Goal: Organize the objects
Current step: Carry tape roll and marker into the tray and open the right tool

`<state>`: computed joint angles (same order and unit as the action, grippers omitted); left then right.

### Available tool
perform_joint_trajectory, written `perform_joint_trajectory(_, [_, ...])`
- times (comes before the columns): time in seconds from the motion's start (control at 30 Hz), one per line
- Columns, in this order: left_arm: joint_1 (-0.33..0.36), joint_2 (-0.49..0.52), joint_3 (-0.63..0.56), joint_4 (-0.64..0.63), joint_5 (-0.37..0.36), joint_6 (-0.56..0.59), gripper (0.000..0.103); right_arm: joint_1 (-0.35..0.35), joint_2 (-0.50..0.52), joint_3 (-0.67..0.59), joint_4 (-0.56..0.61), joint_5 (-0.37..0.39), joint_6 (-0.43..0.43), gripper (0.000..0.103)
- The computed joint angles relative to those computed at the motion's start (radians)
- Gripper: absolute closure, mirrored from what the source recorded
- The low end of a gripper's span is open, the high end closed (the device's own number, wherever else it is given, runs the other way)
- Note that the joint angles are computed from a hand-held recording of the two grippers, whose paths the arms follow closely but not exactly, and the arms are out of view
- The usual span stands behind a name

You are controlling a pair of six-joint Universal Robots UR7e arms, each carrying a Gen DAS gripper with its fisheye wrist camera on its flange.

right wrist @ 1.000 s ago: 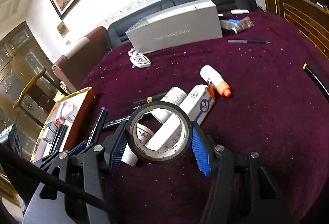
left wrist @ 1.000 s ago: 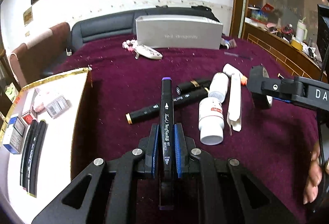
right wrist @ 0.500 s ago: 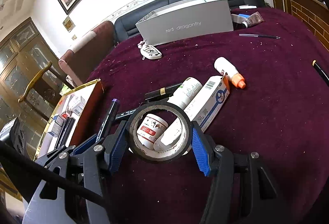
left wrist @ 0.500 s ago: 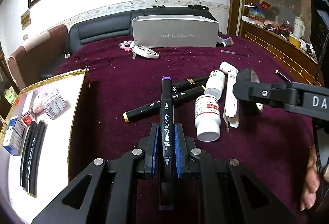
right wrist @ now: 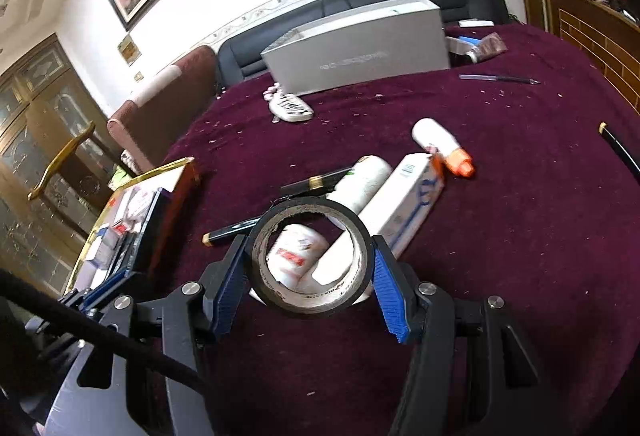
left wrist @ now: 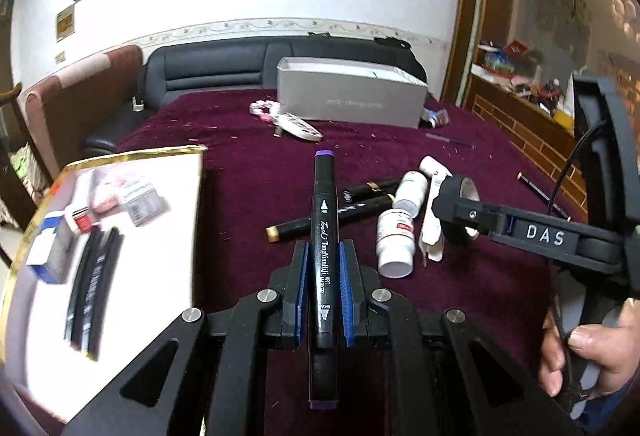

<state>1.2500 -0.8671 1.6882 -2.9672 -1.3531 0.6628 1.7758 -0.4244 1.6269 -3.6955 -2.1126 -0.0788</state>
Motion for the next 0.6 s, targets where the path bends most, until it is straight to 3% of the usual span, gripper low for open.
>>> perform_joint_trajectory(0.3, [0.08, -0.111, -0.021, 0.01, 0.0, 0.013, 0.092, 0.086, 0.061, -0.09, 0.135, 0.094, 0.007, 0.045])
perform_joint_trajectory(0.6, [0.182, -0.082, -0.181, 0.055, 0.07, -0.021, 0.091, 0.155, 0.194, -0.321, 0.395, 0.145, -0.046, 0.044])
